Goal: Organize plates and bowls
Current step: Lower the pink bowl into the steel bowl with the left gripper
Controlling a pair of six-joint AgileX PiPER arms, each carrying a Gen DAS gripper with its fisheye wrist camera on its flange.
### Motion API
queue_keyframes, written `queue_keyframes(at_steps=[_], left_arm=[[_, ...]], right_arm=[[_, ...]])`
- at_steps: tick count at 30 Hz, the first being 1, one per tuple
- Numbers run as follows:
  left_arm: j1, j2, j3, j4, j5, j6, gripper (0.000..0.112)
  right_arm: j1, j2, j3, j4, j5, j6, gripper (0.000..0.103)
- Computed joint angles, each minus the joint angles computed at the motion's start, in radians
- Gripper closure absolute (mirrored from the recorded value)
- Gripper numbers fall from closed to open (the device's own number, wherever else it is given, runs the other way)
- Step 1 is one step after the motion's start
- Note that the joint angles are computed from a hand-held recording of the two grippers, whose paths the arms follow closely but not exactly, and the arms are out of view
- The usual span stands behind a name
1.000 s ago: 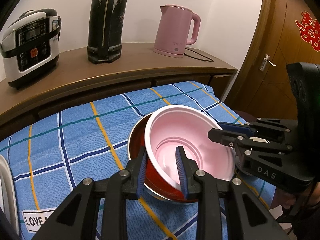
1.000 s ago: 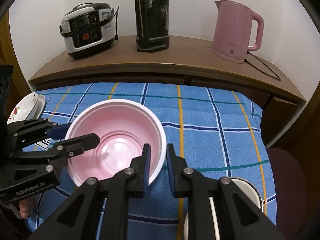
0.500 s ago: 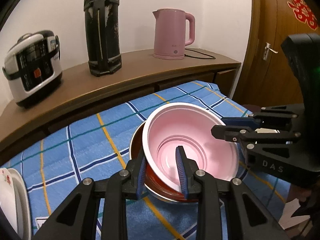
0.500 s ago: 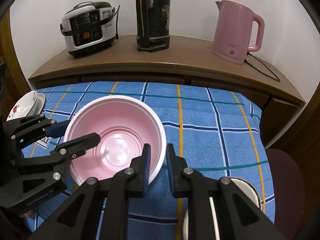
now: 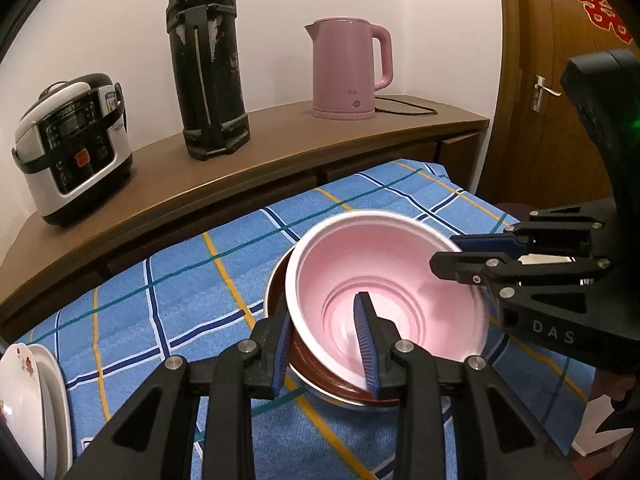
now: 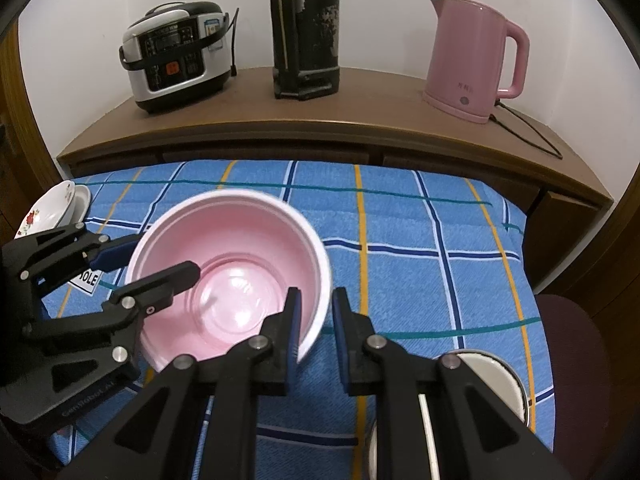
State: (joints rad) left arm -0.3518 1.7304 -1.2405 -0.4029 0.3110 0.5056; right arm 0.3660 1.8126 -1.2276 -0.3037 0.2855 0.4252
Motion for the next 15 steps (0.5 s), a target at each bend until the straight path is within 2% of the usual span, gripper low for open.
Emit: queue_keyframes(at_steps=[15], left_arm=[[-0.003,0.002,0.002,0.013,-0.002,-0.016,0.080]], right_arm=[[0.004,0.001,0.001,-0.016,0.001,0.015,0.086]])
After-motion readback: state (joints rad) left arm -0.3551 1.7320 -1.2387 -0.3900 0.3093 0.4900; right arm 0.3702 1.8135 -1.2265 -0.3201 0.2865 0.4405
